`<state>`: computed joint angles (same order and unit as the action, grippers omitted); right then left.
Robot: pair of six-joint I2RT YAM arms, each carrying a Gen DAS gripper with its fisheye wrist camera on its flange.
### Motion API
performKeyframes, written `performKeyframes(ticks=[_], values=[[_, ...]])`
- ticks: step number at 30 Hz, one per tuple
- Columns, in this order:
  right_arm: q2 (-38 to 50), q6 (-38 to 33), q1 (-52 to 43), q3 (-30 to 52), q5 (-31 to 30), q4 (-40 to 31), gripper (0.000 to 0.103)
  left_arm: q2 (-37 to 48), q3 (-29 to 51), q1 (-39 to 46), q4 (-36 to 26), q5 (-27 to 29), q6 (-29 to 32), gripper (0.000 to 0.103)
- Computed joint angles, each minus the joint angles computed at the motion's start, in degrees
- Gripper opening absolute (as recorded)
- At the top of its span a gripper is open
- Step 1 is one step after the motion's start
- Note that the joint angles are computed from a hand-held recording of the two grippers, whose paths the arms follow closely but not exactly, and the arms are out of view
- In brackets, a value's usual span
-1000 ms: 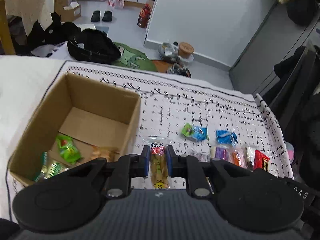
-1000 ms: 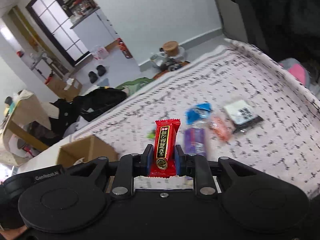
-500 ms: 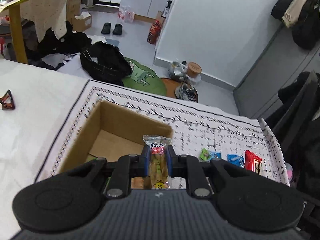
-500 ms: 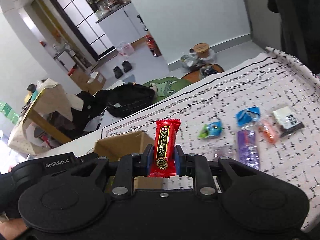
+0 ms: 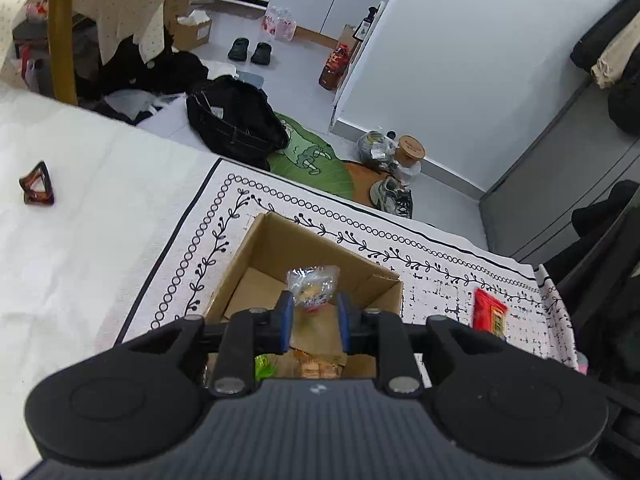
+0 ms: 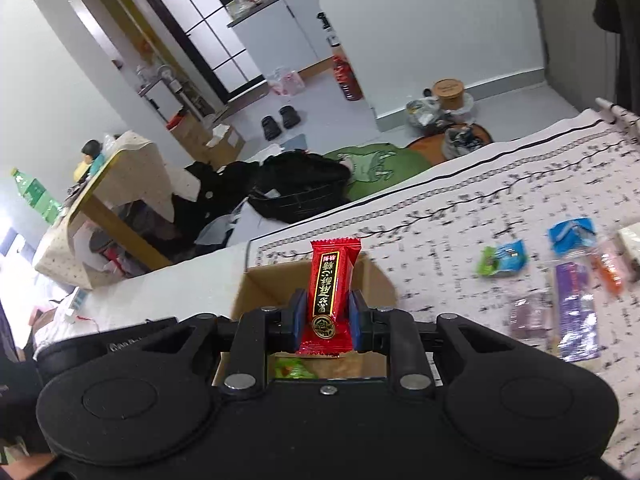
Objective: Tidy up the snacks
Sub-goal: 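Carry the yellow candy and red bar into the box and open both grippers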
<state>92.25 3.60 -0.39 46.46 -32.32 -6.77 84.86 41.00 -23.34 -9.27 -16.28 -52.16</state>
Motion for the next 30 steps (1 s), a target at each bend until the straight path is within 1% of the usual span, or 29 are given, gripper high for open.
performKeyframes(ticks=[2,4,6,7,9,12,14,16,18,19,21,26,30], values=[[-0.2,1.0,1.2,-0.6,0.1,1.4,0.022,-0.6,-0.5,1.1,-0.6,1.4,0.5,0.027],[-0.1,1.5,2.0,-1.1,-0.6,2.6,0.024,-1.4,-1.1,1.7,-0.9,1.5,0.8,0.031],[0.8,1.5,2.3,-0.3,-2.2,2.1,0.029,-2.2,-2.0,2.3,-0.1,2.1,1.7,0.042],[0.9,1.6,2.5,-0.3,-2.1,2.1,0.037,-2.2,-1.9,2.4,-0.3,2.1,2.1,0.045],[0.9,1.6,2.2,-0.5,-2.1,2.0,0.045,-1.7,-1.4,2.3,-0.9,1.8,2.5,0.052],[0.3,1.1,1.4,-1.4,-2.0,2.0,0.049,-0.9,-0.9,2.5,-1.6,2.0,1.9,0.058],[0.0,0.9,0.7,-1.6,-1.3,1.6,0.054,-0.7,-0.9,2.3,-2.0,2.1,1.5,0.06],[-0.7,0.7,-0.2,-2.3,-0.5,1.9,0.064,-0.4,-0.5,1.8,-2.9,1.6,1.3,0.065],[-1.1,0.2,-1.2,-3.1,0.0,3.1,0.071,-0.2,-0.2,1.3,-3.5,1.2,1.0,0.071],[-1.6,0.0,-1.6,-3.7,0.4,3.6,0.076,-0.1,0.1,0.9,-3.8,1.1,1.0,0.072],[-2.0,-0.6,-2.4,-4.4,1.3,4.4,0.08,0.4,0.8,0.0,-4.4,0.7,1.1,0.076],[-2.6,-3.8,-5.4,-5.1,1.5,3.9,0.088,2.4,3.3,-2.9,-6.3,-1.3,1.2,0.081],[-2.9,-6.0,-8.4,-5.5,0.4,3.3,0.093,3.7,4.5,-5.0,-5.9,-2.3,-0.1,0.092]])
